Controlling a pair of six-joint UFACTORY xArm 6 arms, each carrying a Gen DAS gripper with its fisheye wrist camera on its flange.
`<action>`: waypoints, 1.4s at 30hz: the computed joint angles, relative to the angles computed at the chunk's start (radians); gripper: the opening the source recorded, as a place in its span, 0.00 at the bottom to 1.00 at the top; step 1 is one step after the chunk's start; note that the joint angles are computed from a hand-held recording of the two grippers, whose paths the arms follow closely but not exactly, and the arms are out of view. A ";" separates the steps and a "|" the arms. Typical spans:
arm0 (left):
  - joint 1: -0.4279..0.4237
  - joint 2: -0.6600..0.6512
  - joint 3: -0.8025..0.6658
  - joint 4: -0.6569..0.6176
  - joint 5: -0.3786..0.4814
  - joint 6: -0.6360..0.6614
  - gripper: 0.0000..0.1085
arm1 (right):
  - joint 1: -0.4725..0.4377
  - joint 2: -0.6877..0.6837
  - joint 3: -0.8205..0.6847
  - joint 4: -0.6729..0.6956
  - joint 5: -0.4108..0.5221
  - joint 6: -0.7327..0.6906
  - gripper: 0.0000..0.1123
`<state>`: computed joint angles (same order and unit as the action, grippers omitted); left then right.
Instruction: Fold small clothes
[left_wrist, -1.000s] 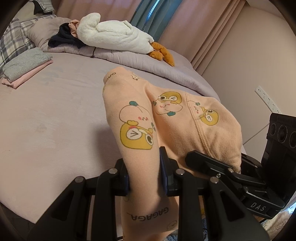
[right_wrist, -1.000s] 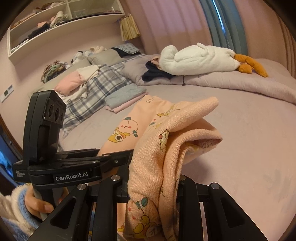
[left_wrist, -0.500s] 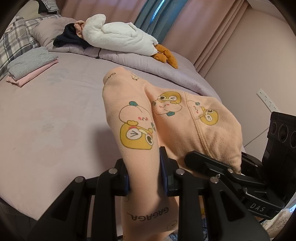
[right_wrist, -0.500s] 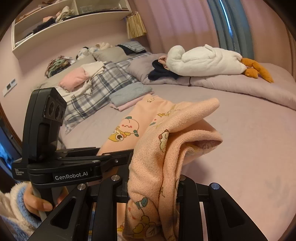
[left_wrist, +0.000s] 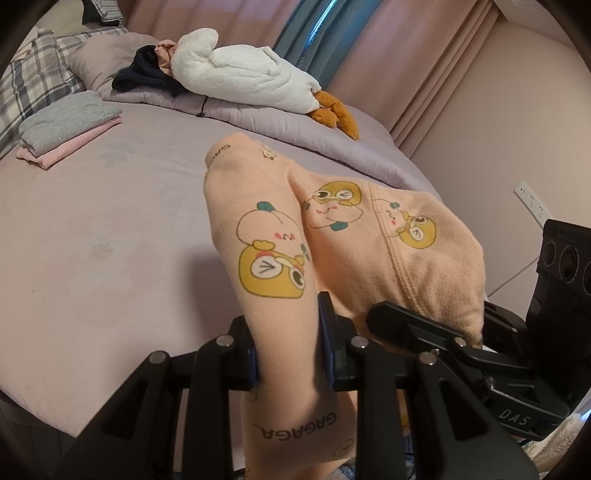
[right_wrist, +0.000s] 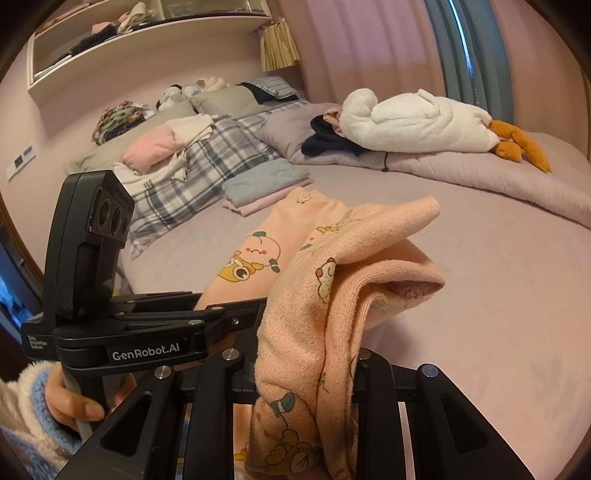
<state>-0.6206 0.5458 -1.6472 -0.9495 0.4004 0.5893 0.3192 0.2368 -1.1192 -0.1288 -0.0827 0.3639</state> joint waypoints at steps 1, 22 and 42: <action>0.000 0.000 0.000 0.000 0.000 0.000 0.23 | -0.004 0.001 -0.001 -0.035 0.000 0.031 0.24; 0.017 0.030 -0.033 0.007 0.013 -0.033 0.23 | 0.001 0.044 -0.071 -0.096 0.053 0.071 0.24; 0.051 0.111 -0.129 0.041 0.061 -0.089 0.23 | 0.033 0.124 -0.181 0.124 0.128 -0.125 0.24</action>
<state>-0.5696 0.6569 -1.7762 -0.9085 0.4613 0.5000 0.3520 0.3613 -1.3003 -0.0045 0.0453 0.2394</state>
